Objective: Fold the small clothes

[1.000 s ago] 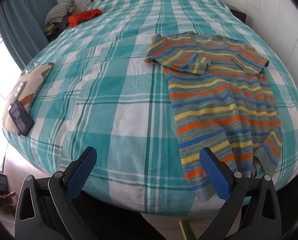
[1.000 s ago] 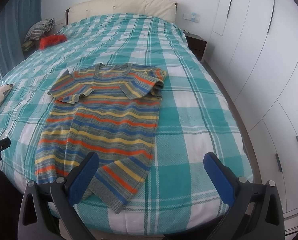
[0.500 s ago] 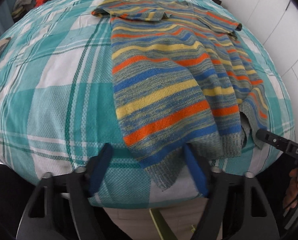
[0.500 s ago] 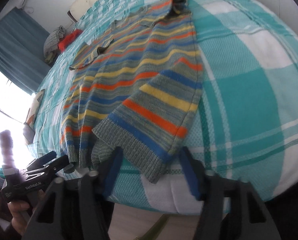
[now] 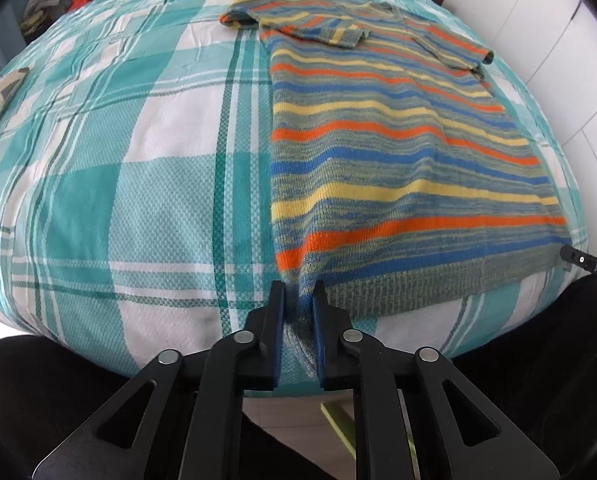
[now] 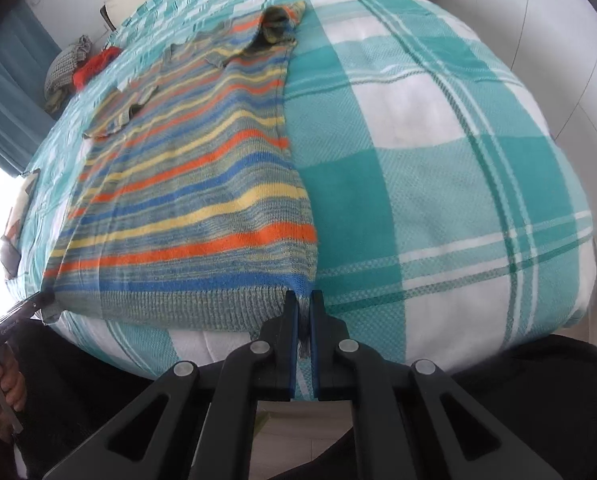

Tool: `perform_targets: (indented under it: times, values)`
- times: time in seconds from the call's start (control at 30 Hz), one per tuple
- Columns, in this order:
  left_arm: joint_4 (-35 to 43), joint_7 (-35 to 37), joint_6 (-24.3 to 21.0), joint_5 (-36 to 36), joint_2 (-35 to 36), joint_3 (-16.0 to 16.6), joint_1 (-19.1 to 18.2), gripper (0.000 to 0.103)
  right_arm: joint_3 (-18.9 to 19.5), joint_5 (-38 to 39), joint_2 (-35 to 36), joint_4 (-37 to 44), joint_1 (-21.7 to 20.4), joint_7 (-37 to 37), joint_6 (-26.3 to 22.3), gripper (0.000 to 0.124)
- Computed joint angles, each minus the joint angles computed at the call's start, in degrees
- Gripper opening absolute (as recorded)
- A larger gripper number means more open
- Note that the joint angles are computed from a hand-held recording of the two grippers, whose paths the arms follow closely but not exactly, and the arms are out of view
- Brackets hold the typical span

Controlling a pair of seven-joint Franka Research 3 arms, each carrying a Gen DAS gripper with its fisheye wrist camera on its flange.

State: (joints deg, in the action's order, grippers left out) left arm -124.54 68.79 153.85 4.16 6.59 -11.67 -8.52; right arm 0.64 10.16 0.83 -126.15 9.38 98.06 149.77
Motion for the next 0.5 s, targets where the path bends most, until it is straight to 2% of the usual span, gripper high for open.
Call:
perform_targets:
  times: [0.03,0.07,0.1,0.13,0.17,0.2,0.23,0.27,0.3,0.33,0.37,0.43,0.5]
  values:
    - [-0.58,-0.68,0.41,0.03,-0.23,0.08,-0.02,0.035,0.03,1.82,0.70,0.18,-0.03,-0.73,-0.17,0.008]
    - [-0.16,-1.36,0.36,0.16,-0.02,0.31,0.09,0.060,0.10,4.64,1.02,-0.07,-0.10,-2.24,0.14,0.011]
    - [-1.17,-2.78,1.92,0.76,-0.59,0.56,0.06,0.070,0.12,7.28,0.93,-0.66,-0.22,-3.40,0.61,0.015]
    - [-2.45,-3.50,4.29,0.51,-1.21,0.61,0.21,0.080,0.12,10.55,0.89,-0.89,-0.40,-5.18,0.79,0.028]
    - [-3.17,-2.44,6.05,-1.47,-1.40,0.27,0.60,0.081,0.20,15.17,0.67,-1.37,-0.60,-7.91,1.24,0.040]
    - [-2.79,0.31,6.21,-5.11,-0.95,-0.48,1.14,0.081,0.26,20.24,0.86,-1.49,-0.78,-10.97,1.85,0.044]
    - [-2.06,3.54,5.89,-9.31,-0.14,-1.35,1.76,0.079,0.30,24.44,1.32,-1.30,-0.94,-13.41,2.14,0.046]
    - [-1.23,6.66,5.82,-13.47,0.86,-2.27,2.38,0.060,0.37,27.54,2.03,-0.82,-1.07,-15.19,2.12,0.048]
    - [-0.08,10.66,5.28,-18.49,2.03,-3.50,3.31,0.040,0.50,31.16,3.06,-0.15,-1.31,-17.36,2.26,0.047]
    - [1.21,13.47,3.84,-22.36,3.15,-4.74,4.49,0.007,0.65,34.53,3.61,0.23,-1.66,-19.33,2.29,0.029]
    - [1.47,12.26,4.00,-22.91,3.47,-3.98,3.90,0.004,0.75,37.12,3.55,0.22,-1.95,-20.72,2.40,0.005]
    - [0.26,10.67,4.24,-23.53,2.19,-3.36,3.87,0.003,0.16,33.64,2.82,-0.05,-1.82,-17.05,2.56,0.004]
    - [-1.59,10.77,3.75,-23.19,-0.33,-2.77,3.68,0.003,-0.47,22.05,0.82,-0.57,-1.19,-10.04,1.67,0.004]
